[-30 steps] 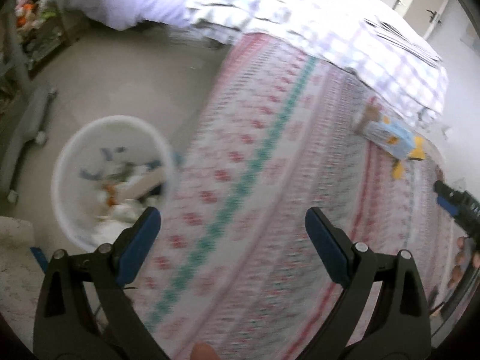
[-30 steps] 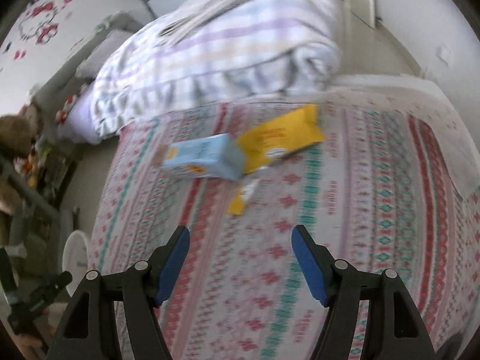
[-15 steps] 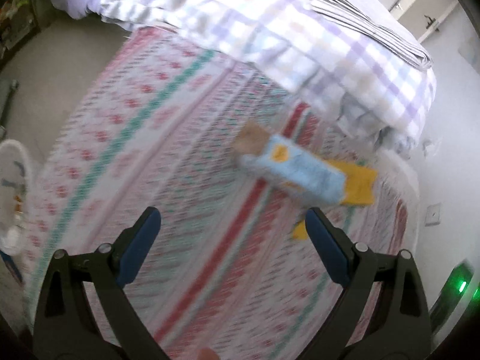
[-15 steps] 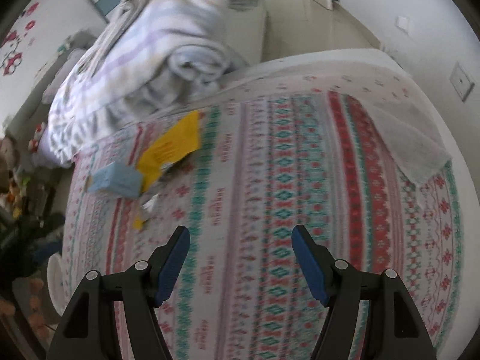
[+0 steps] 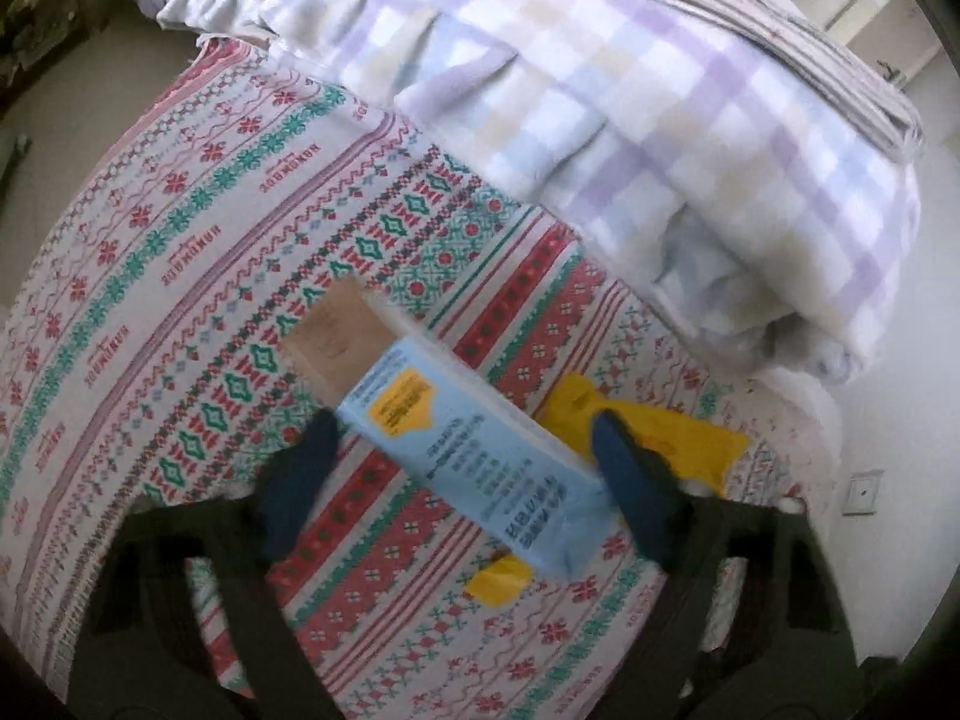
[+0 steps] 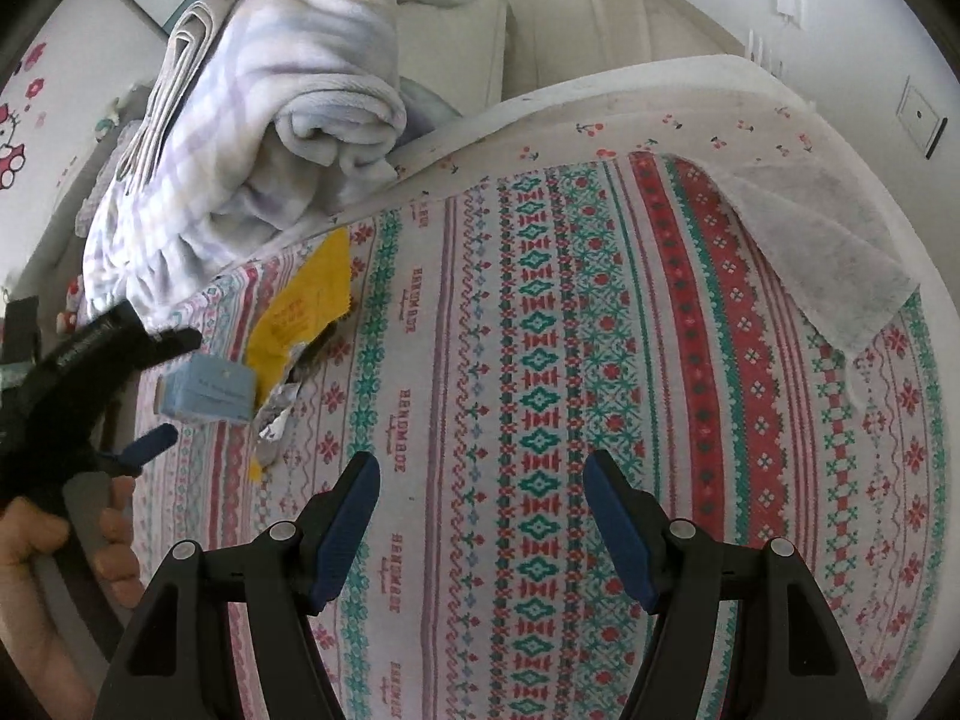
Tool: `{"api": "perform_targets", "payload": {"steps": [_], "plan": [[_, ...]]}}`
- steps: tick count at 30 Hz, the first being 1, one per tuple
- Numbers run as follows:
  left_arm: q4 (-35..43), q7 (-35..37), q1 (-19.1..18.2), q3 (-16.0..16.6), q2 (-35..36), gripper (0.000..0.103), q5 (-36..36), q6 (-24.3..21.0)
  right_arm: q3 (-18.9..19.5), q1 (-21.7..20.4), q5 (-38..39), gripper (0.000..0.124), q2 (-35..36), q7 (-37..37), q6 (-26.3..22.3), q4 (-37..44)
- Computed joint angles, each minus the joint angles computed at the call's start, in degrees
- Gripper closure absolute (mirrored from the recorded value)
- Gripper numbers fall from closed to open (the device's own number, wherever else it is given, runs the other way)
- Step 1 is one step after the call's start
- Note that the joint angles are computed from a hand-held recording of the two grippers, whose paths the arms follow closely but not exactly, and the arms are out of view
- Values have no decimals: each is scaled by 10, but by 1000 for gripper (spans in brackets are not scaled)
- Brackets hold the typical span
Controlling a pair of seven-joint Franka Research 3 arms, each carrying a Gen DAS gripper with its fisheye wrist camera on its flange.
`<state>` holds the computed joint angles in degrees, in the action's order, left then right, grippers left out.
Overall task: Collect trash
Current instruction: 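Grasp the blue-and-yellow carton with the left gripper, then grasp the yellow bag with the right gripper while the left holds the carton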
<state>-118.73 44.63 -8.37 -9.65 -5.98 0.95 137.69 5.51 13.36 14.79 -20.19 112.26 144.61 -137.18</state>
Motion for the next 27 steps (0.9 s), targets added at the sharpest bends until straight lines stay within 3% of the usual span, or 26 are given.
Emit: {"api": "perform_targets", "payload": {"steps": [2, 6, 12, 17, 22, 24, 27], "plan": [[-14, 30, -3, 2, -8, 52, -10, 15, 2, -2, -5, 52, 7, 4, 2, 4], [-56, 120, -11, 15, -37, 61, -57, 50, -2, 2, 5, 52, 23, 6, 20, 9], [-142, 234, -20, 46, -134, 63, -92, 71, -26, 38, 108, 52, 56, -72, 80, 16], [-212, 273, -13, 60, -231, 63, -61, 80, -34, 58, 186, 52, 86, -138, 127, 35], [-306, 281, -3, 81, -316, 63, -46, 133, -25, 59, 227, 53, 126, -146, 164, 58], [-319, 281, 2, 88, -334, 63, -34, 111, -8, 50, 175, 54, 147, -110, 194, 67], [-332, 290, 5, 103, -354, 63, -31, 97, 13, 28, -2, 55, 173, 6, 204, 88]]}}
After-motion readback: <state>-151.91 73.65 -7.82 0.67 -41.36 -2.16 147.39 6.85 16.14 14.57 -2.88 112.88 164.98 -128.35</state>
